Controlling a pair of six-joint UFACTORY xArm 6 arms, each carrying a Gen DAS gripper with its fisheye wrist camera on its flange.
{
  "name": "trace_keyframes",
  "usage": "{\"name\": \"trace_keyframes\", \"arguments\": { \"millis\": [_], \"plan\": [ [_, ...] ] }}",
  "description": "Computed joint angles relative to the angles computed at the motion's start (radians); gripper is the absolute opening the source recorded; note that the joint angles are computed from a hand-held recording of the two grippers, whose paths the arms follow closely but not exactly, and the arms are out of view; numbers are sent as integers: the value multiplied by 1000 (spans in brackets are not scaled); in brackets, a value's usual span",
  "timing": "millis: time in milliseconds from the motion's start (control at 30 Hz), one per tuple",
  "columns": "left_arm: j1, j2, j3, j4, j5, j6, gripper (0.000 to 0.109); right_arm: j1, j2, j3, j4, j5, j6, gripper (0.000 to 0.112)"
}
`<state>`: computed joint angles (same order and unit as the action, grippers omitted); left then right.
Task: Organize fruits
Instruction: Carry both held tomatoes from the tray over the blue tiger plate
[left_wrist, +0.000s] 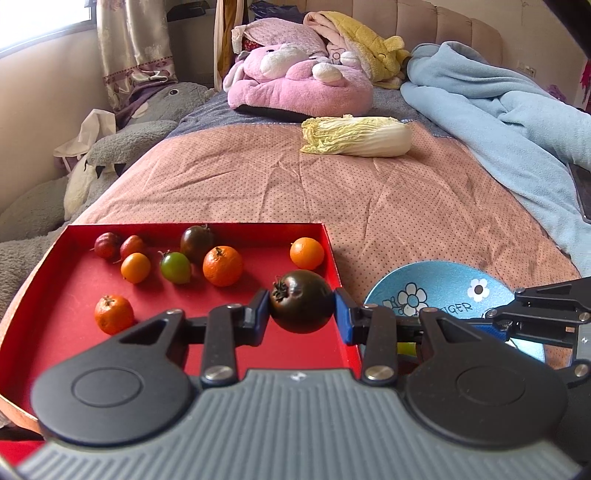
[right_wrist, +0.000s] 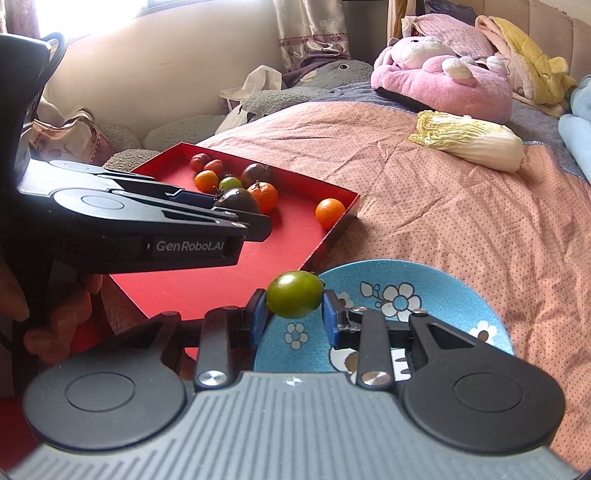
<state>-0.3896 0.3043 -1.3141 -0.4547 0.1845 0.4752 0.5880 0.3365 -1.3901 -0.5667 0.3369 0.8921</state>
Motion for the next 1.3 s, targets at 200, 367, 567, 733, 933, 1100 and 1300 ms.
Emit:
{"name": "trace_keyframes", "arguments": {
  "millis": [200, 367, 567, 733, 933, 1100, 1300],
  "plan": [
    [-32, 14, -18, -61, 10, 64, 40, -14, -58, 79, -54, 8, 74, 37],
    [-54, 24, -30, -113, 22, 119, 40, -22, -113, 149, -90, 27, 123, 37],
    [-68, 31, -40, -165, 57, 173, 40, -30, -172, 237, -120, 41, 188, 37],
    [-83, 41, -48, -172, 83, 206, 40, -34, -200, 286, -116, 36, 206, 37],
    [-92, 60, -62, -130, 106, 189, 40, -40, -211, 304, -120, 38, 216, 37],
    [-95, 76, -72, -87, 107, 165, 40, -40, -211, 311, -112, 32, 215, 37],
    [-103, 92, -83, -39, 116, 153, 40, -41, -211, 313, -107, 30, 213, 37]
  ]
}}
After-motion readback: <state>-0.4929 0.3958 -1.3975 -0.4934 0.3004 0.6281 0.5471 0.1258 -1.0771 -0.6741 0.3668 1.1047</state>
